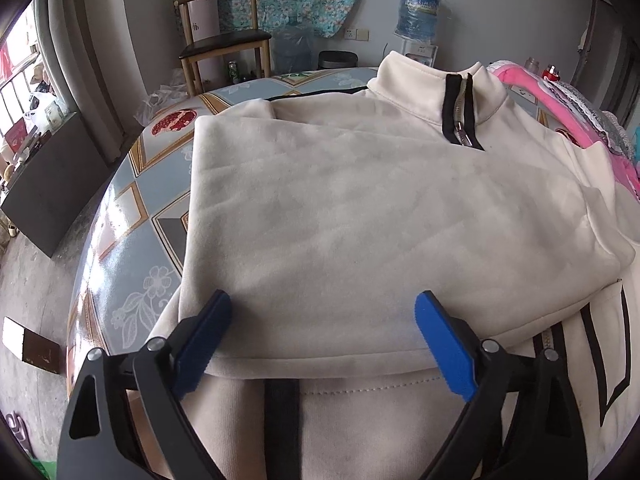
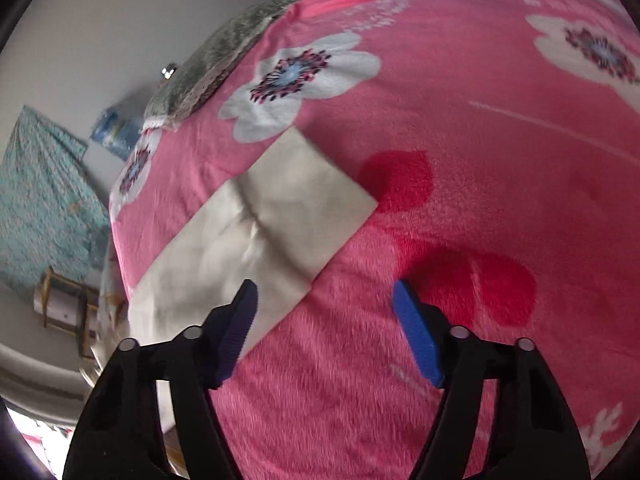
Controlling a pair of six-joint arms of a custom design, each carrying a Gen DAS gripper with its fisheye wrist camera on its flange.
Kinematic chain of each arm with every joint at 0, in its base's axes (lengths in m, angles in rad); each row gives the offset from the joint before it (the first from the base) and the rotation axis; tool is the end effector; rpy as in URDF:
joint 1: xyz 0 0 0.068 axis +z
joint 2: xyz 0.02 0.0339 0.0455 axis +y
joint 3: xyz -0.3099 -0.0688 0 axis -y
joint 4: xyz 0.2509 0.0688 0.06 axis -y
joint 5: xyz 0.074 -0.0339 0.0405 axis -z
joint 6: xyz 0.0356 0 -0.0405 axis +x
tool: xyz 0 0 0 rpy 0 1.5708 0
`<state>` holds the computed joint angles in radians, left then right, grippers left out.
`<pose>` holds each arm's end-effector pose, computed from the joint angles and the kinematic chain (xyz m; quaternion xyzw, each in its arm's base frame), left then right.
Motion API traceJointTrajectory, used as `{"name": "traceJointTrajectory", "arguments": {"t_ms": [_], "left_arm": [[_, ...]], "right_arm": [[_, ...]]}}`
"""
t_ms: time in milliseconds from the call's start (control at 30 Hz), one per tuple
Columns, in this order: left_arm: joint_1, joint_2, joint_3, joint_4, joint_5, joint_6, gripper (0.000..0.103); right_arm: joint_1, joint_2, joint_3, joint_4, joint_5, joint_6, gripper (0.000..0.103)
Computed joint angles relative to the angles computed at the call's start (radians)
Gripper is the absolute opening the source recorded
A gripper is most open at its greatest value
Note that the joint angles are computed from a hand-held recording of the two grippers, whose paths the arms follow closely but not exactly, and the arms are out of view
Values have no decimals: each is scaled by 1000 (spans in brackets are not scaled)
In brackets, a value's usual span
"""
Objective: Fold large clothes
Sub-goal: 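Lift the sleeve with the right tool and carry it across the jacket body, then lay the sleeve on the jacket body and open the right tool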
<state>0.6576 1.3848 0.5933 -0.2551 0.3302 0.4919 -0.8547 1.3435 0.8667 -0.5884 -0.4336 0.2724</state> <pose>0.1935 0.1349 0.1885 -0.0364 0.9530 0.0057 0.3008 0.1768 -0.1804 0.2606 0.4596 0.8281 0.1294 0.2938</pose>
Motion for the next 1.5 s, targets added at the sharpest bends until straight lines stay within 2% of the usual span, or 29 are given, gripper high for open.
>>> {"name": "traceJointTrajectory", "arguments": {"t_ms": [100, 267, 300, 333, 433, 600, 733, 833, 933, 1067, 1167, 1300, 1500], "left_arm": [[-18, 7, 2, 0, -16, 2, 98], [-27, 13, 8, -5, -27, -8, 98], [-26, 13, 9, -8, -27, -8, 98], [-27, 13, 10, -8, -28, -9, 98], [-24, 11, 3, 2, -26, -9, 98], [-20, 5, -6, 13, -18, -3, 98], [-21, 3, 5, -5, -24, 4, 98], [-4, -21, 9, -15, -20, 3, 98], [47, -47, 26, -41, 10, 14, 98], [123, -47, 58, -94, 43, 58, 98], [179, -42, 70, -127, 61, 111, 98], [261, -33, 86, -169, 100, 178, 98], [380, -16, 124, -256, 171, 290, 96]], "right_arm": [[12, 47, 6, 75, -6, 58, 61], [75, 92, 43, 127, 76, 134, 49], [87, 96, 53, 125, 95, 140, 45], [99, 97, 63, 119, 118, 136, 36], [119, 87, 88, 94, 150, 115, 18], [200, -24, 134, 46, 210, 105, 15], [335, -136, 248, -50, 211, 113, 15], [534, -182, 380, -125, 263, 148, 15], [817, -180, 515, -171, 383, 201, 15], [1195, -91, 657, -157, 535, 269, 15], [1394, 23, 727, -95, 570, 295, 15], [1554, 211, 804, -16, 559, 308, 15], [1706, 565, 952, -14, 507, 274, 15]]}}
